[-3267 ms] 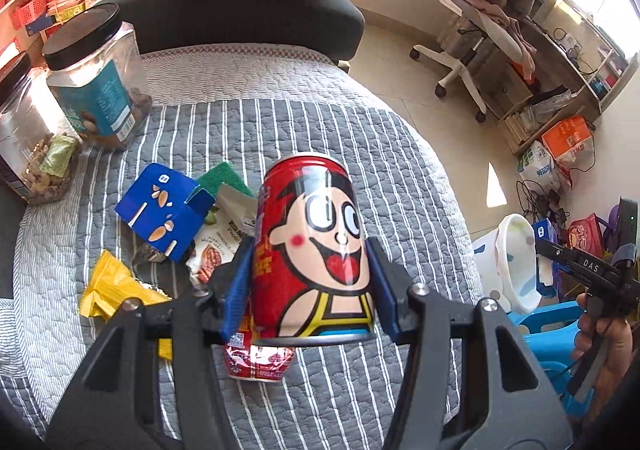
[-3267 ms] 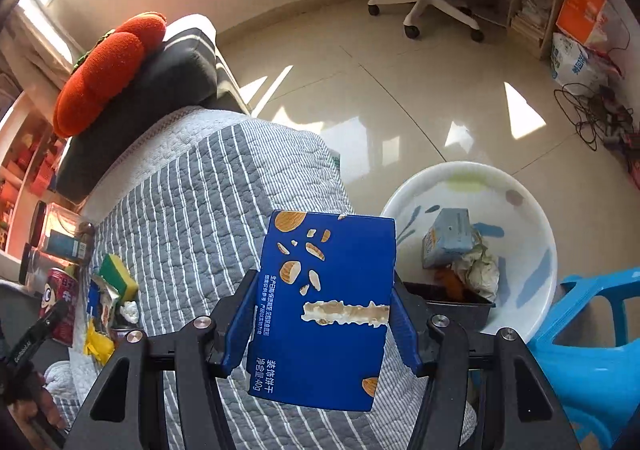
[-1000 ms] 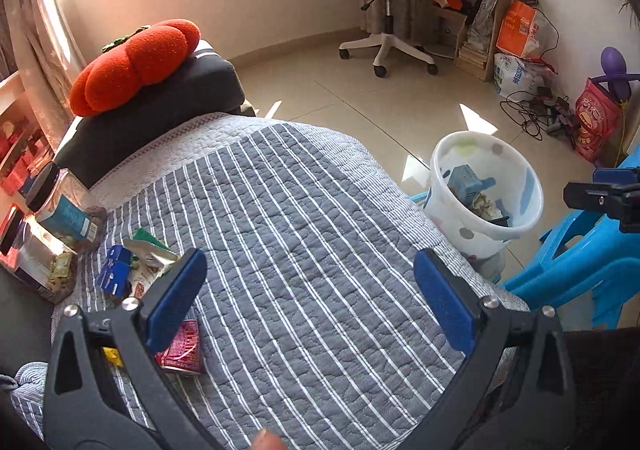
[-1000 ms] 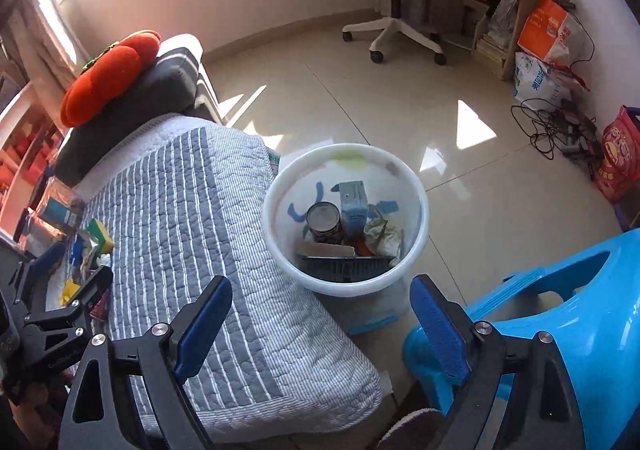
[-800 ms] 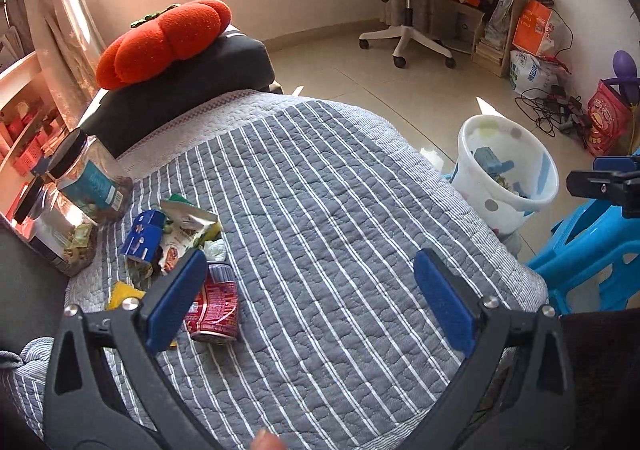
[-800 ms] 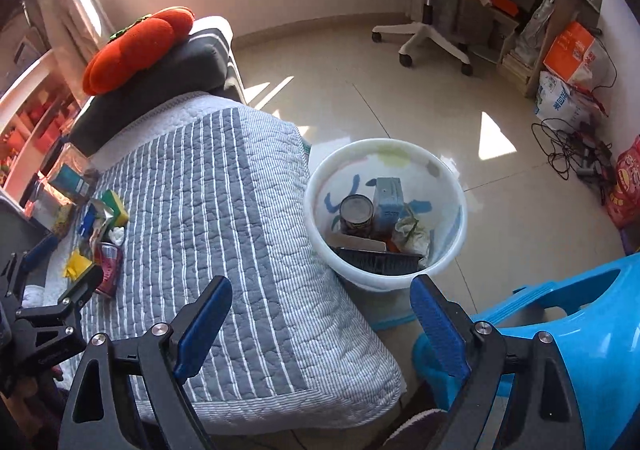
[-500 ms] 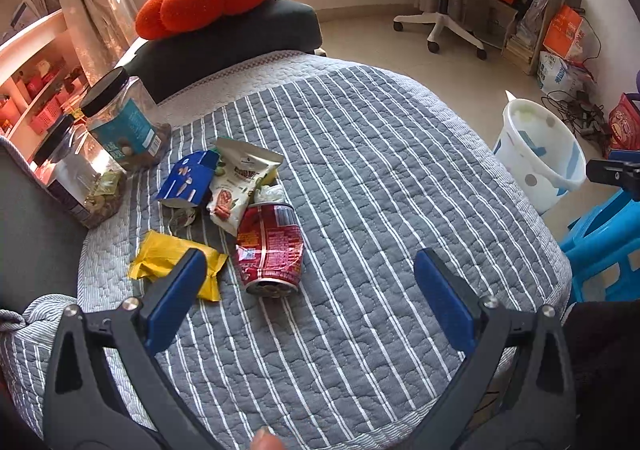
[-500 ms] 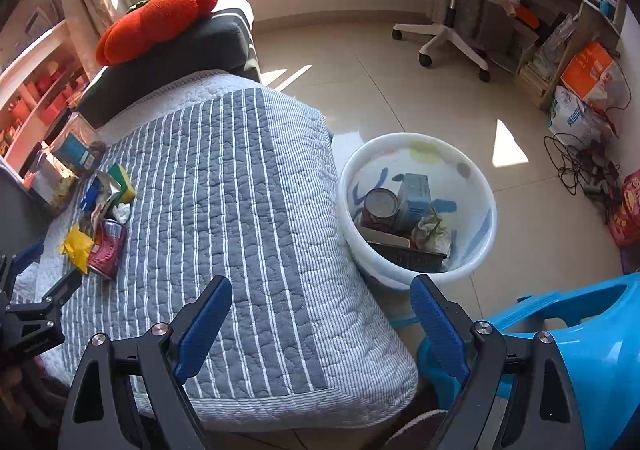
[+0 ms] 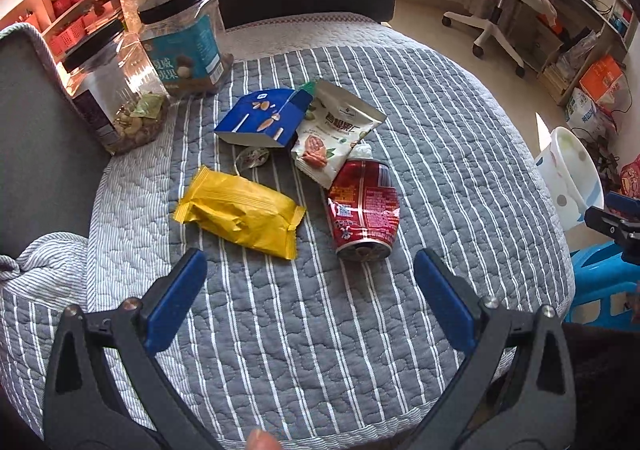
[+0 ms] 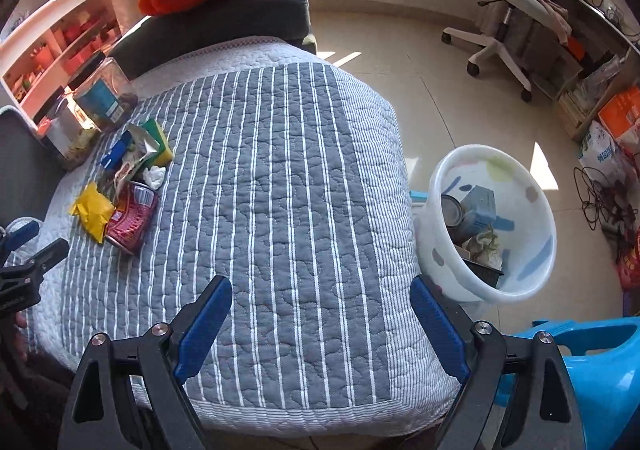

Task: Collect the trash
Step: 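Move both tools back over the remaining trash on the bed, then grasp the yellow snack wrapper with the left tool while the right tool approaches the crushed red can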

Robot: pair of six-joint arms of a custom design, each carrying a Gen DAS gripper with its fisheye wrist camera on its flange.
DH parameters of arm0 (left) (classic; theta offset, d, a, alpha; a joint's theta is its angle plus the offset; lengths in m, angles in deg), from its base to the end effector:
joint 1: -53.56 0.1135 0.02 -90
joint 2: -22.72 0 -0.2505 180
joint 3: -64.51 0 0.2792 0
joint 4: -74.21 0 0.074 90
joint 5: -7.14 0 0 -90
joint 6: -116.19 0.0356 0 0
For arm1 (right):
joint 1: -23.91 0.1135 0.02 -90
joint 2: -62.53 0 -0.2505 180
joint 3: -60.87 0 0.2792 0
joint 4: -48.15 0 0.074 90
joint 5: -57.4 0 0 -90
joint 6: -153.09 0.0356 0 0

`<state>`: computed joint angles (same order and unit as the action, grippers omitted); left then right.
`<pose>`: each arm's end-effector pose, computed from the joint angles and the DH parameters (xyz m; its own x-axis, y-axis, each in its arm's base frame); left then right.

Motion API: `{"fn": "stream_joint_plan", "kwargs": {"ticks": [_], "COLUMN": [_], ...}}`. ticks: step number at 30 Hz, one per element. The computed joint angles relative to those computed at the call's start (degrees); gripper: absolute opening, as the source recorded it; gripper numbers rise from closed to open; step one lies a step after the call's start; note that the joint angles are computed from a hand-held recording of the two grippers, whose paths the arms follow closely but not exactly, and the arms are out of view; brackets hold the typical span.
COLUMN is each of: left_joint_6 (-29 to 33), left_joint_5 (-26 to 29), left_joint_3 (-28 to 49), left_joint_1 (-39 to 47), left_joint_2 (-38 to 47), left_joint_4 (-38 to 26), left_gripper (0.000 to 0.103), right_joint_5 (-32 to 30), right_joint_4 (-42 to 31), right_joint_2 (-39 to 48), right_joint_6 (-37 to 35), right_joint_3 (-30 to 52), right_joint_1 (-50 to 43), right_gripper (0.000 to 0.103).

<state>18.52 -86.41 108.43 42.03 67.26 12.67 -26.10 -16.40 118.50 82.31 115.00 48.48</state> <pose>0.1688 -0.0322 0.1893 -0.8815 0.0439 -0.4701 0.0540 0.9985 -0.0081 0.1860 0.0806 0.2119 -0.9093 -0.0561 -0.4123 -0.0768 0.9965 0.0339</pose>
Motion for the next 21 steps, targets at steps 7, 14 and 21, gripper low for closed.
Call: {"fn": "stream_joint_plan", "kwargs": {"ticks": [7,14,21], "left_joint_6": [0.0,-9.2,-11.9], "left_joint_5": [7.9,7.3,4.6], "left_joint_3": [3.2,4.2,6.7], "left_joint_1": [14.2,14.8,12.7], "left_joint_2": [14.7,27.8,37.9], "left_joint_4": [4.2,14.2,19.0], "left_gripper": [0.102,0.094,0.073], "right_joint_5": [0.2,0.6,0.9], "right_joint_4": [3.0,6.1,8.8], "right_joint_2": [5.5,11.0,17.2], "right_joint_6": [2.2,4.4,6.8], "right_joint_3": [2.0,3.7,5.9], "right_joint_1": [3.3,4.4,6.5], "right_gripper": [0.092,0.092,0.092]}}
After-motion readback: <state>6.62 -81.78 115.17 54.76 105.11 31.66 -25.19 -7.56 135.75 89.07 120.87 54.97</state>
